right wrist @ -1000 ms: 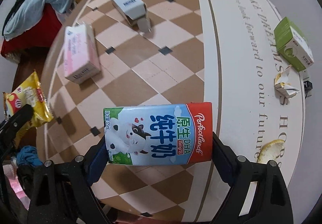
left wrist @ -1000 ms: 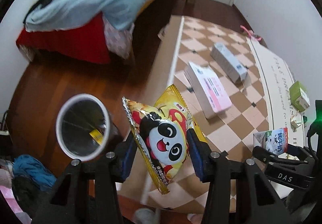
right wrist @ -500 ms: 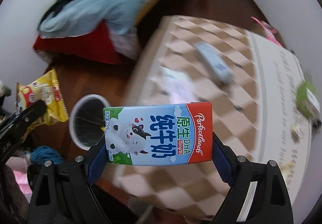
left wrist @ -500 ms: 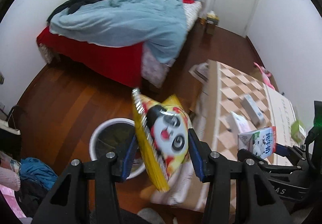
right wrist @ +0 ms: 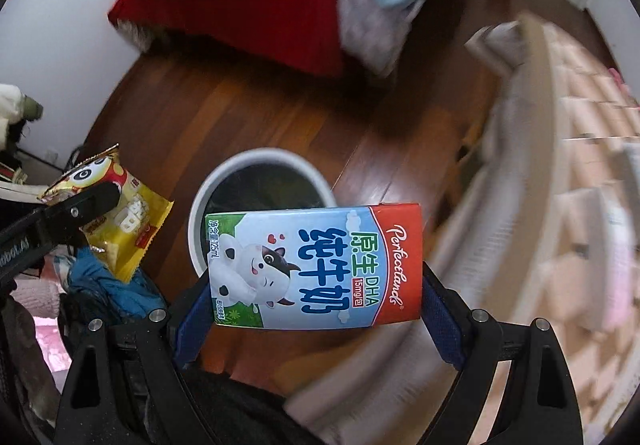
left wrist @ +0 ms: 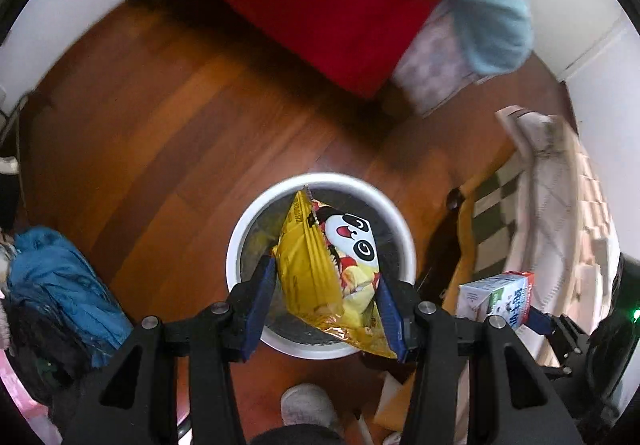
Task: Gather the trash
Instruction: 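Carry the snack bag and milk carton over the wastebasket and release both, then move both tools back toward the table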
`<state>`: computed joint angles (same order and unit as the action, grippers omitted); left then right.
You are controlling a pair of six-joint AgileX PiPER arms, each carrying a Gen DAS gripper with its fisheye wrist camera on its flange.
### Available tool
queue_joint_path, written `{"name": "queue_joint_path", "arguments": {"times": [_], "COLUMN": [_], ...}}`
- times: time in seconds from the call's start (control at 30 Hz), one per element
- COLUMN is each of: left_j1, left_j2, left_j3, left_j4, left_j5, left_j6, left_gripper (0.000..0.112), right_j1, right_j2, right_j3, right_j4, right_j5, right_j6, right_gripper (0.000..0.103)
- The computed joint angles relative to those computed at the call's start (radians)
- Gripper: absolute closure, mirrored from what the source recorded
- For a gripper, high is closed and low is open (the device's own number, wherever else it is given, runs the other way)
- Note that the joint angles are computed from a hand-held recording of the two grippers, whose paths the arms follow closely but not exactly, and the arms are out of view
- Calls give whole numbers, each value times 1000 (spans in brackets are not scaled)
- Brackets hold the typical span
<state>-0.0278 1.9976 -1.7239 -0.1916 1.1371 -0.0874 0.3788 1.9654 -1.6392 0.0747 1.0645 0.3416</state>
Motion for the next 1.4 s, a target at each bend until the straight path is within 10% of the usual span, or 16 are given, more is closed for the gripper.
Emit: {"name": "queue_joint_path", "arguments": {"times": [0.17,0.23,0.3,0.73,1.4], "left_j1": [18,32,42,-17,-195], "left_j2": [121,109,78,-139,-468], "left_j3": [-78,-58,-3,308,253], "left_j4": [-15,-10,1,332,458], "left_j5": [54,44,1,-182,26], "left_j6": [0,3,-11,-191,-291], "left_gripper": [63,22,10,10,10], "right_j1": [36,35,35,49,70], "right_j2": [181,218,252,236,-217], "right_j3": [-101,-120,-140,-66,161], "right_j4": [10,26,48,33,-24], "right_j5": [-16,-24,-28,-68,-41], "right_j6": [12,-10,-32,-32,59], "right_gripper": [11,11,11,0,0]}}
